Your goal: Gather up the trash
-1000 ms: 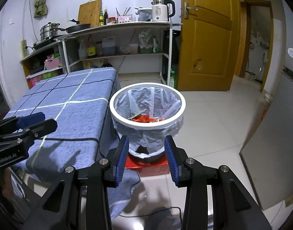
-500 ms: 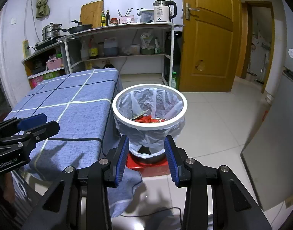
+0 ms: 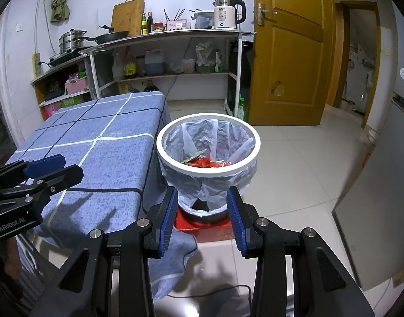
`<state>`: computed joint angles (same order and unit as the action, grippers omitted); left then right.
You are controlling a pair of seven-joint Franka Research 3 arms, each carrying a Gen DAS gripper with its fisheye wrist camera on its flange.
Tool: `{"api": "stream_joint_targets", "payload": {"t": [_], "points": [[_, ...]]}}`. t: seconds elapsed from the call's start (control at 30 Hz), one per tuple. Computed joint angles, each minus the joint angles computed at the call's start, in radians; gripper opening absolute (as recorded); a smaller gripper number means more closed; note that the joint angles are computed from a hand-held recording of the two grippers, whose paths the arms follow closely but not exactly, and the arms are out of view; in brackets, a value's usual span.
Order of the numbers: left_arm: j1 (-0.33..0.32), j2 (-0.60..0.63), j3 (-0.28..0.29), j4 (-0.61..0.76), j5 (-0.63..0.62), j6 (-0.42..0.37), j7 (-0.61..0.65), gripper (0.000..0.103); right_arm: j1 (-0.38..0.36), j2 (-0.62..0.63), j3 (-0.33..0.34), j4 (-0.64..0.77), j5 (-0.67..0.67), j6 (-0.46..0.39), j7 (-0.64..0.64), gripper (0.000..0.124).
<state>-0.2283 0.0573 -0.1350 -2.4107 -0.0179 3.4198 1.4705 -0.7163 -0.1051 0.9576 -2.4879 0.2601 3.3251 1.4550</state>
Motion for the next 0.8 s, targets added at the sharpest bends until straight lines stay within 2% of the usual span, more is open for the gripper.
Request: {"api": "stream_joint_targets", "payload": {"t": [0.2,0.33,0.53,0.6,0.7,0.8], "points": [[0.01,0.002,-0.004,0.0,0.029,0.003,-0.025,0.054,-0.037,0.001,0.036,0.003,-0.002,0.002,0.0,0.04],[0.002,0.003,0.0,0.001,0.014,0.003,-0.015,0.054,-0.032,0.005,0.032,0.003,0.008,0.006,-0.009,0.04],[0.025,0.003,-0.011,0.001,0.065,0.005,-0.063,0.054,-0.032,0.008,0.035,0.005,0.021,0.008,-0.023,0.04],[0.003,0.002,0.002,0.0,0.024,0.003,-0.027,0.054,-0.055,0.008,0.06,0.006,0.027,0.009,-0.029,0.04],[0.001,0.004,0.003,0.001,0.01,0.002,-0.017,0.054,-0.035,0.006,0.042,0.004,0.034,0.009,-0.032,0.04],[-0.039,0.005,0.024,0.003,-0.076,0.005,0.062,0.054,-0.043,0.009,0.052,0.006,0.041,0.009,-0.043,0.04]]}}
